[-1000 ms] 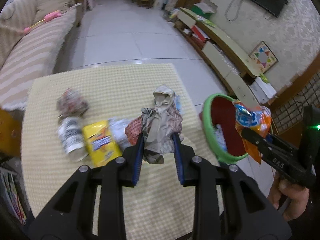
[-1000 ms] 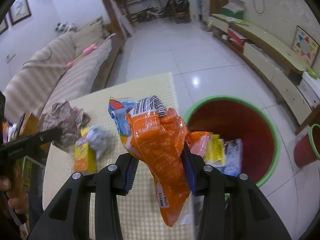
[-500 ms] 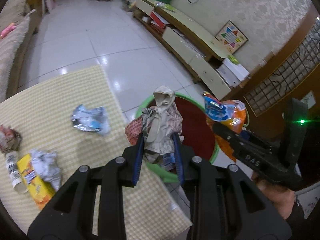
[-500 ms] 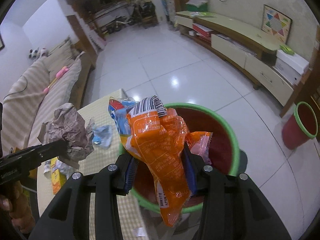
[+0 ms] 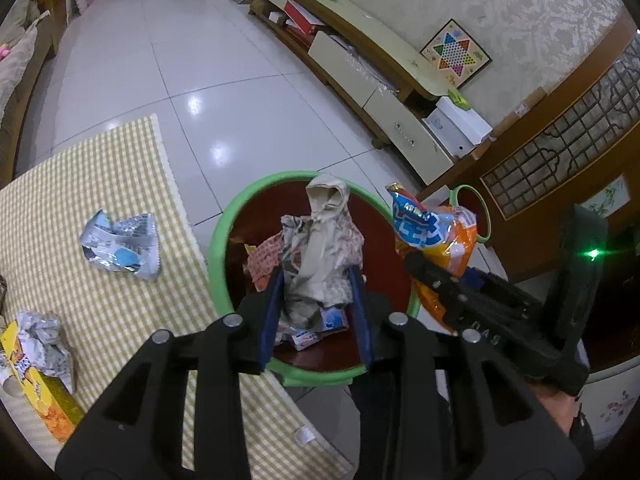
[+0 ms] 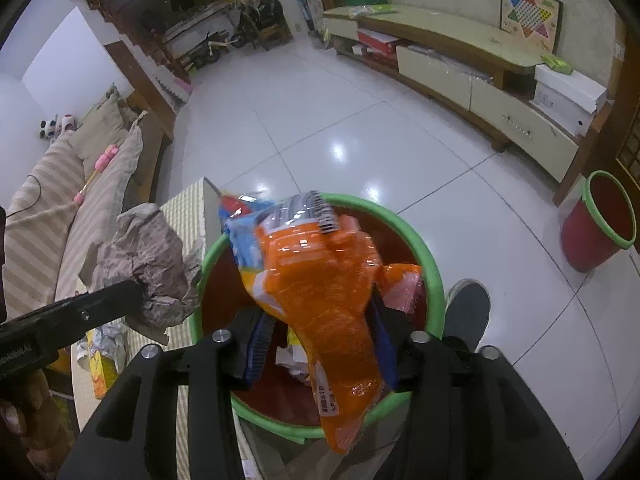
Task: Collect trash
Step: 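Carry newspaper and chip bag over the bucket while both tools open to drop them, then move both open tools back over the remaining trash on the table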
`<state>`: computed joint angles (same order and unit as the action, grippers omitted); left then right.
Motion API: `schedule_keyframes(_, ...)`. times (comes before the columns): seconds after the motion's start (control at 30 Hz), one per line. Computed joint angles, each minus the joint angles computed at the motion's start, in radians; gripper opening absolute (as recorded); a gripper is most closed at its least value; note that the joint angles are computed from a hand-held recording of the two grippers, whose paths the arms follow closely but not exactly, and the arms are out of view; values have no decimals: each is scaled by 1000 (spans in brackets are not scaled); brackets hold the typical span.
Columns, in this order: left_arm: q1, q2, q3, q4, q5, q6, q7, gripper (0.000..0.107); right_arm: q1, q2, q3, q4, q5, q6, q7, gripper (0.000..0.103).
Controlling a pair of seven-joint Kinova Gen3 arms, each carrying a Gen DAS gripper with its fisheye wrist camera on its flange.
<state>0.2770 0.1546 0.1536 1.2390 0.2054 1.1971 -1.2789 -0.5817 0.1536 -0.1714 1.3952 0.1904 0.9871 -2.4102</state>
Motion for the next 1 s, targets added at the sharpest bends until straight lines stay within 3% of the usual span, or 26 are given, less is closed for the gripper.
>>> schedule_keyframes(0.1,7,-11,-5,13,-15,-25,34,69,-10,-1,0,-2,19,5,-13,57)
schedule_keyframes(0.17,-3,-28,-10,30,-11,-40,43,78,-16,-4,-1,1,30,6,-25,66)
schedule_keyframes(0.3,-12,-60,-18,57,-36,-56,75,89,-26,1,-5,-9,44,16,-34,71)
schedule_keyframes(0.47,-42,-121,-30,108,-57,-66,98,95,-55,4,-11,-26,80,28,-55,82)
schedule_keyframes(0.67,-95,-208,-53,183,-63,-49,96,97,-103,33,-21,-75,101,56,-62,84)
schedule_keyframes(1.0,-218,-368,-148,314,-29,6,22,97,-249,131,-18,-233,150,129,-49,85)
